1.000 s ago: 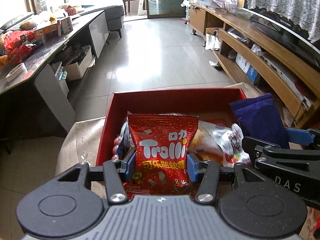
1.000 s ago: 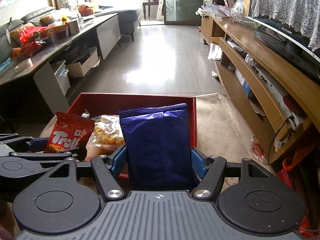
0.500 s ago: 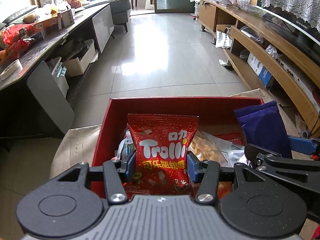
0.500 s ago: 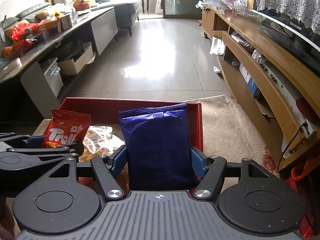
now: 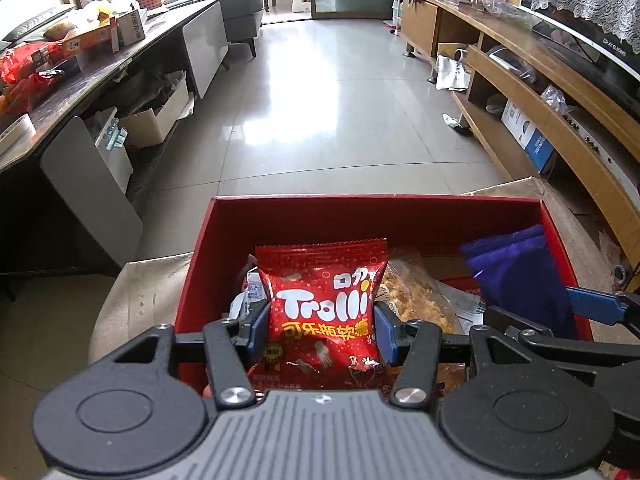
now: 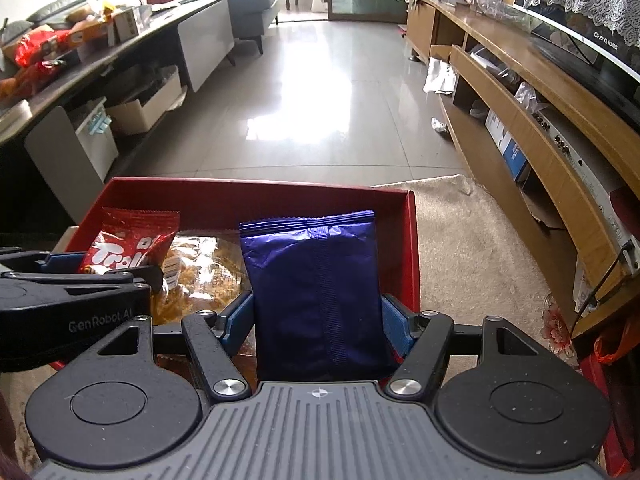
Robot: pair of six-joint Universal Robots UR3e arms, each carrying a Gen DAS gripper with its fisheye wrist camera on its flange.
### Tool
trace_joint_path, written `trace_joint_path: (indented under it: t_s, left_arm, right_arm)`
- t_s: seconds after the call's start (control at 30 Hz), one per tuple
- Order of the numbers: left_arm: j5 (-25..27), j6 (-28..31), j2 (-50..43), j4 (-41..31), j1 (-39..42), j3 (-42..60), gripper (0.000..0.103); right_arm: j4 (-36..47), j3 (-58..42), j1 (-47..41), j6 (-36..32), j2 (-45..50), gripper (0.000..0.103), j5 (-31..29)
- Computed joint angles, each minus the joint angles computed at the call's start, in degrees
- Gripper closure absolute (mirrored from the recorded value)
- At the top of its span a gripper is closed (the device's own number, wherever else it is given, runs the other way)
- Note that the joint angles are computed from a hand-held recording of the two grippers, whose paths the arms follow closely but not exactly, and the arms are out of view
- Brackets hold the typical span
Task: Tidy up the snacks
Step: 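Lower both packets into the red box and open both tools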
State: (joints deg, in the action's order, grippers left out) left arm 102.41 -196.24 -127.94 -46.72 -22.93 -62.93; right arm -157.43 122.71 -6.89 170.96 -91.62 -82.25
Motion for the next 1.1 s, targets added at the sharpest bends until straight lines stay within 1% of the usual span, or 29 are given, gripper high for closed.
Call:
trace_joint_path:
  t_s: [0.33, 0.53, 0.67, 0.83, 1.1]
  left_arm:
    - [0.5, 0.9, 0.7, -0.3, -0.2, 0.1, 0.046]
    - [2.1, 2.0, 2.3, 1.3, -0.7, -1.9, 0.042]
    - [2.1, 2.0, 4.2, 2.0, -0.5, -4.1, 0.039]
    - [2.0, 1.8, 8.5, 3.7, -0.6, -9.7, 0.037]
    - [-0.1, 0.6, 17.6, 6.7, -0.8, -21.1, 0.033]
  right_arm:
    - [-0.6, 0.0, 0.5, 0.4, -0.4, 0.025, -0.9]
    - [-0.2, 0.4, -0.2, 0.6, -2.0, 0.024, -0.5]
    - [0.0, 0.7, 0.0, 1.1, -2.9, 0.024, -1.2]
    - [1.8, 2.1, -0.3, 1.1, -6.5, 0.022, -1.7]
    - [6.7, 7.1, -1.4, 0.6, -17.3, 0.020, -1.6]
